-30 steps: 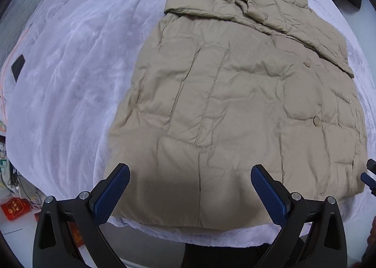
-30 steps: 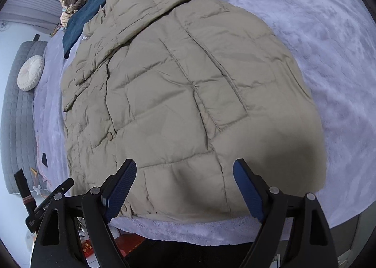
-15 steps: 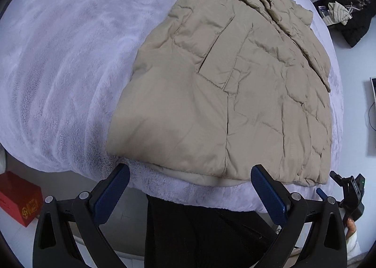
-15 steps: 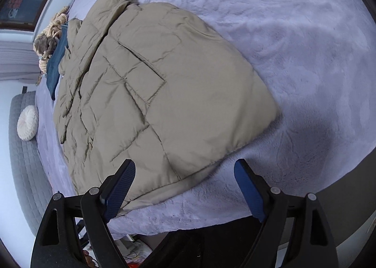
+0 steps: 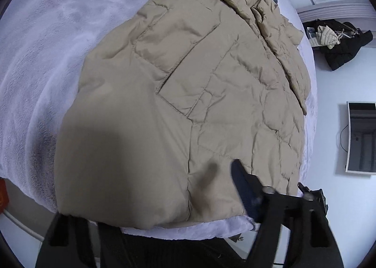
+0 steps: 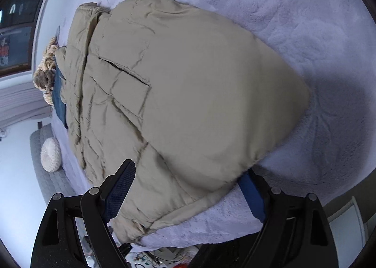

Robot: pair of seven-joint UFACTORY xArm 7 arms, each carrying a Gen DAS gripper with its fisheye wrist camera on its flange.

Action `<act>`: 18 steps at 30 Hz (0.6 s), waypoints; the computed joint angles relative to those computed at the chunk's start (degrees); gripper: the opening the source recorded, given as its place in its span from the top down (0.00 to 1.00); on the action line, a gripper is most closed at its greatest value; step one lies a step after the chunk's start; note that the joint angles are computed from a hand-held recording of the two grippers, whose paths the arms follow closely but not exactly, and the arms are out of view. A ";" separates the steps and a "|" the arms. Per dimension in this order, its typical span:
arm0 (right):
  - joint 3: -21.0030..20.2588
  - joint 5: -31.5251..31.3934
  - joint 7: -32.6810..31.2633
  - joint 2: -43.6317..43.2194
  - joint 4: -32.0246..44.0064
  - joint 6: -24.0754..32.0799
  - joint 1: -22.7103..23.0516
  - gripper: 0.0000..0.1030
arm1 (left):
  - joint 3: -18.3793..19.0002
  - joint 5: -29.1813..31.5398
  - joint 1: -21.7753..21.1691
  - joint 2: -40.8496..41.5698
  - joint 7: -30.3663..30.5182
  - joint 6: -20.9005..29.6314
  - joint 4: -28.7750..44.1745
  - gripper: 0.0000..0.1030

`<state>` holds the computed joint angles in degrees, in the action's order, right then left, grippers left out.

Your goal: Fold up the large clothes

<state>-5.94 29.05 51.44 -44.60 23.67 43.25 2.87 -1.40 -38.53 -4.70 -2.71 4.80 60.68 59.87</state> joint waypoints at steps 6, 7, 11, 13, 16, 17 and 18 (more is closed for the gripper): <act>-0.61 3.81 0.88 -0.66 -1.20 -5.66 1.86 0.39 | -0.19 0.99 -0.25 -0.37 2.71 -1.67 2.59 0.87; -1.17 4.12 0.47 -0.53 -1.04 -5.53 2.36 0.72 | -0.25 1.29 -0.34 -0.15 2.82 -1.92 3.61 0.89; -2.85 1.07 -3.36 2.35 3.87 -2.31 1.98 0.92 | -0.27 1.96 -0.39 0.55 3.19 -2.32 8.67 0.89; -3.92 -0.36 -7.90 6.72 9.56 -0.57 2.65 0.92 | -0.65 2.70 -0.64 1.77 3.01 -3.37 12.46 0.89; -4.95 -1.51 -15.11 13.98 19.20 1.59 2.65 0.92 | -1.56 4.44 -1.13 5.81 2.18 -5.02 20.57 0.89; -5.38 -1.56 -17.59 17.05 23.09 2.21 2.51 0.92 | -1.94 5.59 -1.30 7.98 1.63 -5.37 24.21 0.89; -5.69 -1.40 -19.57 19.99 26.77 3.02 2.30 0.92 | -2.36 6.80 -1.45 10.07 0.84 -5.55 27.76 0.89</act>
